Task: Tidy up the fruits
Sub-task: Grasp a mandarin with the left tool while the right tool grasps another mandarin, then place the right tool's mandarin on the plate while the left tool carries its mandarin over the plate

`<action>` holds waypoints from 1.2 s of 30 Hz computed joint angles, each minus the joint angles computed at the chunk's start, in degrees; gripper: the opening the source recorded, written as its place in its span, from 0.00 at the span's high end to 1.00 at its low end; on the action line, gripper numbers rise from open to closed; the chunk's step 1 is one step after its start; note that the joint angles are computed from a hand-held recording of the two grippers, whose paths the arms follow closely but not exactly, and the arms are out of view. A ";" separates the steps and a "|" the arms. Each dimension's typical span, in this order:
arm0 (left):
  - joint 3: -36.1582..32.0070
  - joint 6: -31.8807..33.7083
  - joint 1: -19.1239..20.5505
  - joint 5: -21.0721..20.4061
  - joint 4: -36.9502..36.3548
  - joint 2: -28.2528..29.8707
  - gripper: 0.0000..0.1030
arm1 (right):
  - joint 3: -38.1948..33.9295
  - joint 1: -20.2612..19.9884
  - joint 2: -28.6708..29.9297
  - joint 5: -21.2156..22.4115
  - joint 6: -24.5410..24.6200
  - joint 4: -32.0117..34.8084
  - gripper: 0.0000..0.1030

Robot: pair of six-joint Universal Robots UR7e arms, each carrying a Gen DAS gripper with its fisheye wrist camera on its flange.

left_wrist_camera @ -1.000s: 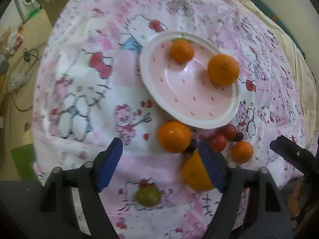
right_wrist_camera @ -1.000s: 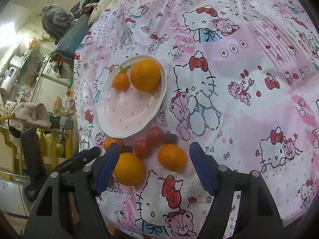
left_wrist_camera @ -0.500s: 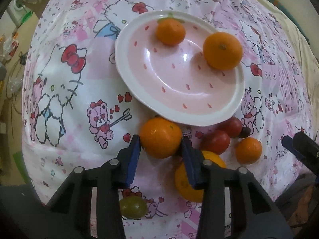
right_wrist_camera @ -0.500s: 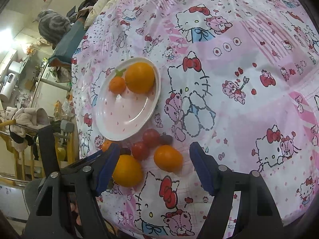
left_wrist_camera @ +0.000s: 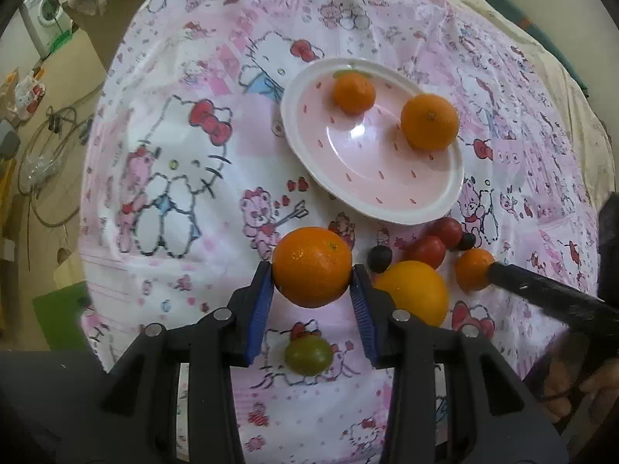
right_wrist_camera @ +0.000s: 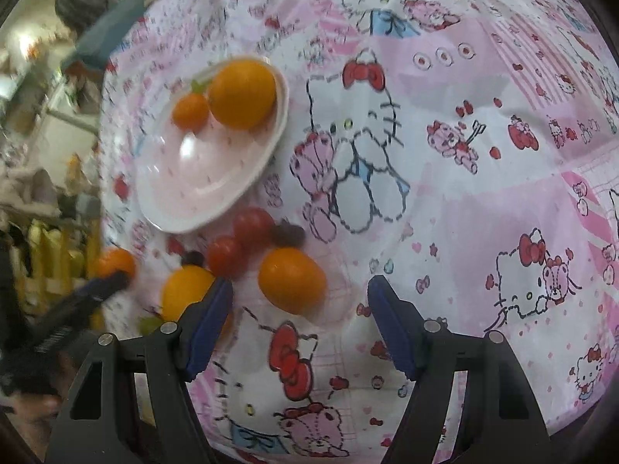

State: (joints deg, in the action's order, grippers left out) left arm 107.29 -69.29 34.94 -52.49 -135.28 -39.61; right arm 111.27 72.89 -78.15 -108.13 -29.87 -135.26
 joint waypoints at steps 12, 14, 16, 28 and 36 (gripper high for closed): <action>0.97 0.23 -1.01 2.69 -2.20 -1.03 0.65 | 3.28 3.17 3.62 -8.64 -8.95 -8.28 0.58; 0.75 0.46 -1.07 2.70 -2.08 -0.86 0.65 | 3.07 3.12 3.50 -8.20 -9.34 -7.16 0.59; 0.48 0.66 -1.07 2.64 -1.99 -0.68 0.65 | 3.23 3.26 3.36 -8.09 -9.78 -7.17 0.60; -1.88 -0.85 -1.42 3.67 0.58 -0.19 0.65 | 0.67 -0.58 -4.14 4.83 -6.23 3.94 0.61; -2.01 0.94 -1.30 3.92 1.43 -2.97 0.65 | -0.96 1.85 -9.20 9.73 -3.66 7.11 0.61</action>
